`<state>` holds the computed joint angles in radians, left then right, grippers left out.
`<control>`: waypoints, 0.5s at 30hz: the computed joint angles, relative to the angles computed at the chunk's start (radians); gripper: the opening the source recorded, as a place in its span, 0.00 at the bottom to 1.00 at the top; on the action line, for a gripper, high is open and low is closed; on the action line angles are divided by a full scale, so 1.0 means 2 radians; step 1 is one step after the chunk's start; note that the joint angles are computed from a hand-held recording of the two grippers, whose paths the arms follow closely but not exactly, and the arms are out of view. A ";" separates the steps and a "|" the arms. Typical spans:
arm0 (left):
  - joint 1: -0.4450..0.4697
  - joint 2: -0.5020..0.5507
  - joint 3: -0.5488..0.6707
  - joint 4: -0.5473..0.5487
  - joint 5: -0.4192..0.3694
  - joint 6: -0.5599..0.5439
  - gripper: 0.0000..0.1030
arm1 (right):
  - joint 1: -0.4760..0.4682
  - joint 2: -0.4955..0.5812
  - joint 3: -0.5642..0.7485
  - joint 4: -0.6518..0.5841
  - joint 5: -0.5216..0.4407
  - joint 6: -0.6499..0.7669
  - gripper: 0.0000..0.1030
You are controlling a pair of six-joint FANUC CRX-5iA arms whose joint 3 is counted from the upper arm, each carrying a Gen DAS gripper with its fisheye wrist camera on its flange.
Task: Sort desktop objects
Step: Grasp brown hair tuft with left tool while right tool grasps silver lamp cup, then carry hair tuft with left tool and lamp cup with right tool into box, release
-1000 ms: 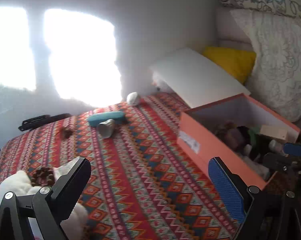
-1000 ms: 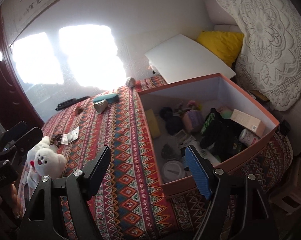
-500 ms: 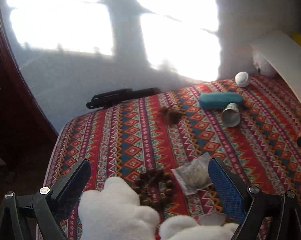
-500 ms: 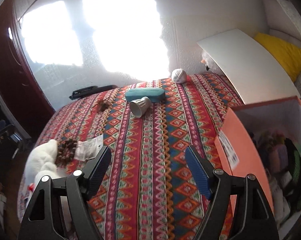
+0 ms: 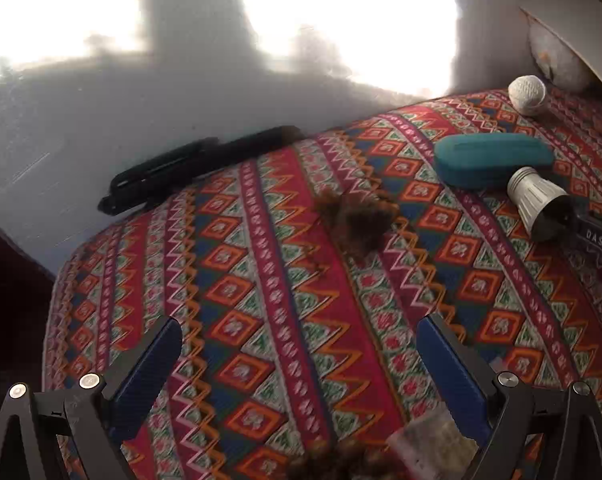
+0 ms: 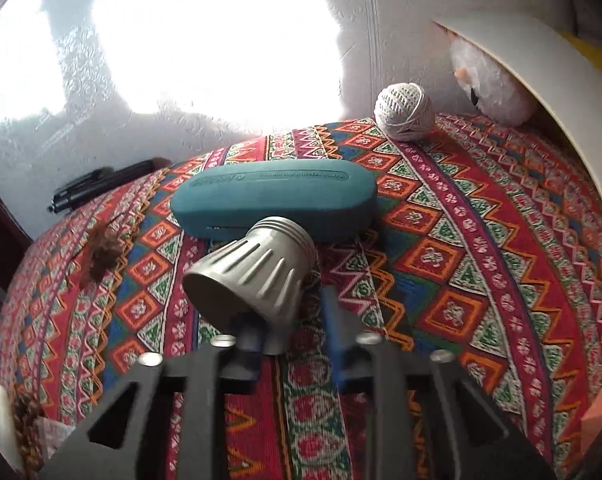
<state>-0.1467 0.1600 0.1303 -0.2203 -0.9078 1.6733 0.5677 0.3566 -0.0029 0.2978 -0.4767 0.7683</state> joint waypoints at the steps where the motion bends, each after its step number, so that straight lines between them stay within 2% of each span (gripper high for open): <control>1: 0.003 0.019 0.010 0.020 0.014 -0.013 0.95 | -0.011 -0.006 -0.002 -0.056 0.023 0.033 0.04; 2: 0.004 0.045 0.029 0.032 0.018 -0.016 0.95 | -0.022 -0.010 0.004 -0.122 0.029 0.079 0.04; 4: -0.002 0.105 0.089 0.026 -0.010 0.003 0.95 | -0.048 -0.013 0.028 -0.241 0.012 0.167 0.04; 5: -0.004 0.134 0.122 0.021 -0.028 0.014 0.95 | -0.057 -0.015 0.032 -0.268 0.010 0.192 0.04; 8: -0.009 0.203 0.193 0.011 -0.057 0.056 0.92 | -0.064 -0.028 0.014 -0.235 0.038 0.179 0.04; 9: -0.006 0.219 0.206 0.023 -0.063 0.060 0.64 | -0.069 -0.029 0.015 -0.242 0.040 0.185 0.04; 10: -0.007 0.227 0.212 0.028 -0.064 0.070 0.45 | -0.078 -0.027 0.024 -0.273 0.035 0.208 0.04; 11: -0.008 0.234 0.219 0.032 -0.067 0.079 0.21 | -0.088 -0.023 0.037 -0.312 0.025 0.237 0.04; 13: -0.020 0.234 0.237 0.022 -0.090 0.081 0.16 | -0.099 -0.018 0.050 -0.346 0.012 0.258 0.04; 15: -0.034 0.202 0.215 0.024 -0.092 0.072 0.14 | -0.102 -0.022 0.049 -0.356 0.009 0.266 0.04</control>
<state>-0.2143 0.5632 0.5608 -0.1722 -1.0911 1.8168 0.3634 0.3132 0.0945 -0.4141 -0.4582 1.3003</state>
